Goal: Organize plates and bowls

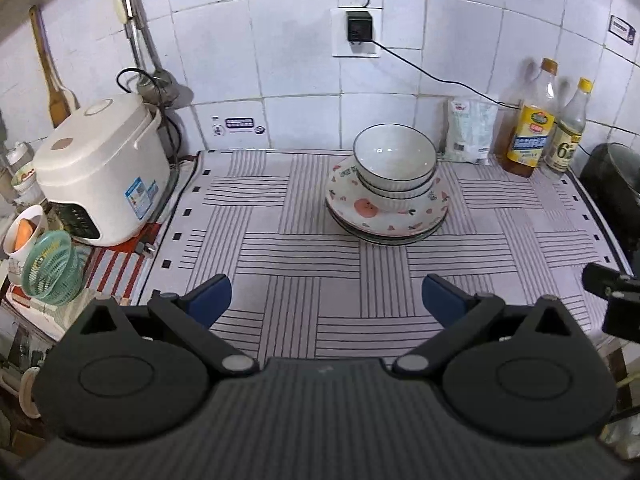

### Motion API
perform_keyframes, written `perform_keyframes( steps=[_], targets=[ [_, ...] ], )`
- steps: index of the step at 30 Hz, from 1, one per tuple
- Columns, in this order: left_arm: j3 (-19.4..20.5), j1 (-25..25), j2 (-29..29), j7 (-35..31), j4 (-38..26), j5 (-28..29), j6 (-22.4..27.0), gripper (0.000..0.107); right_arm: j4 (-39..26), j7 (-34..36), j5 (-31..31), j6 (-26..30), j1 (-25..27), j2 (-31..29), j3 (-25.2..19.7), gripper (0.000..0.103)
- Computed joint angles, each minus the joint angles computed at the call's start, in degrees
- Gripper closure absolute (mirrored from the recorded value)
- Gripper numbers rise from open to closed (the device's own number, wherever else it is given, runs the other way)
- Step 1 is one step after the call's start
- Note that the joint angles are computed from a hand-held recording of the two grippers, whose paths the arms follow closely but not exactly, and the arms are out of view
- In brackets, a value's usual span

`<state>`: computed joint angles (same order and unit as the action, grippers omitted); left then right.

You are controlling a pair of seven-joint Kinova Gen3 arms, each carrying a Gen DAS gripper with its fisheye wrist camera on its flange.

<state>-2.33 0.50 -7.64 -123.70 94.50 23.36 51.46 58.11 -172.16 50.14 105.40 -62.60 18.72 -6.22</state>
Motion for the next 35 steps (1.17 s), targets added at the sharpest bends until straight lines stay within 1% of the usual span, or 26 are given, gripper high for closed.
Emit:
perform_keyframes(
  steps=[2,8,14,20,26,32,35],
  targets=[
    [0.4,0.1,-0.3,0.6,0.7,-0.9,-1.0,0.004,-0.1,0.2,0.2,0.3,-0.2,0.3,0.1,0.003],
    [-0.2,0.5,-0.8,-0.5,1.9,0.3,-1.6,0.004,0.7,-0.5,0.3,-0.5,-0.3,0.1,0.0,0.003],
    [-0.7,0.4,-0.4,-1.9,1.2,1.1,0.0,0.004,0.8,-0.4,-0.1,-0.6,-0.2,0.1,-0.1,0.003],
    [-0.9,0.0,-0.7,-2.3,1.4,2.1,-0.4,0.004,0.6,-0.2,-0.5,-0.6,0.0,0.2,-0.1,0.003],
    [0.2,0.3,-1.0,-1.0,2.2,-0.6,-2.3,0.004,0.7,0.1,-0.9,-0.7,0.3,0.2,0.0,0.003],
    [-0.1,0.6,-0.8,-1.4,2.4,-0.7,-2.6,0.004,0.7,0.2,-1.2,-0.8,0.6,0.3,0.0,0.003],
    [-0.4,0.6,-0.4,-2.0,1.8,0.0,-1.8,0.004,0.6,0.4,-1.4,-1.0,0.7,0.4,0.0,0.003]
  ],
)
